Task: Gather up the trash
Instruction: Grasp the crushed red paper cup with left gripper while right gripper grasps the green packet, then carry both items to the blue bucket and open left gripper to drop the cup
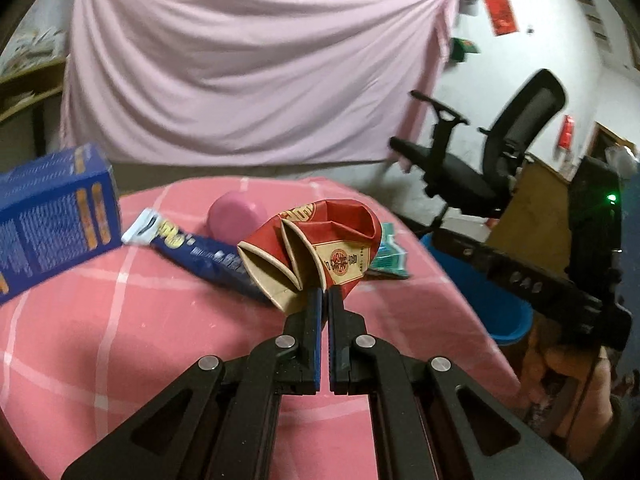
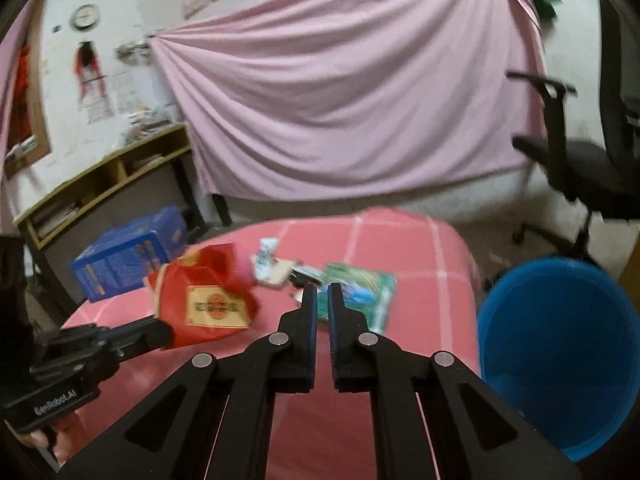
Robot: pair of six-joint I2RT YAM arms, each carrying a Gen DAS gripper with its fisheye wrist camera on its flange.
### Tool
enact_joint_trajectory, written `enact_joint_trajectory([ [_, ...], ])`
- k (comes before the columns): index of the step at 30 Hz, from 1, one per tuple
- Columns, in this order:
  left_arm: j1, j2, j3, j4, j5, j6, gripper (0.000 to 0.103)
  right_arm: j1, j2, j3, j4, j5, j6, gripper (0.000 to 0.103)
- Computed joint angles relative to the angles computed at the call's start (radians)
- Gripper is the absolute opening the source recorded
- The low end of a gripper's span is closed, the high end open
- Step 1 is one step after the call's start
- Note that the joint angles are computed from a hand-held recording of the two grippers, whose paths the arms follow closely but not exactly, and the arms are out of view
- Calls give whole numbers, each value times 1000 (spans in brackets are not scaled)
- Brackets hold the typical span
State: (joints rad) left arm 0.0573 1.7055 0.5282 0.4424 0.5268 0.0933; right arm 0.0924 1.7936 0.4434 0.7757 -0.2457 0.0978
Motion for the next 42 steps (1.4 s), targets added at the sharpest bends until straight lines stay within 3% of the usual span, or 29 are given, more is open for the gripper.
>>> enact_joint_trajectory([
  [3,15,29,36,-26,-9,-38,1,-42,35,62,-81,-38,27,15],
  [5,42,52,63,-59,-1,-47,1,-41,50,81,-105,-22,33,37],
  [10,103,104,124,-125,55,-61,1,-12,115,176,-192,10,64,54],
  [13,129,110,147,-155,86,-61,1,20,171,260,-273,28,88,74],
  [19,170,116,172,-205,125,-42,1,109,225,350,-395,147,43,76],
  [24,190,117,188,-242,140,-35,1,97,240,373,-448,143,30,75],
  [31,183,96,176,-241,135,-39,1,119,240,381,-477,195,3,65],
  [36,173,50,125,-178,141,-36,1,102,218,342,-436,162,5,64],
  [42,155,-46,-11,-4,133,-24,1,73,138,215,-297,108,11,64],
])
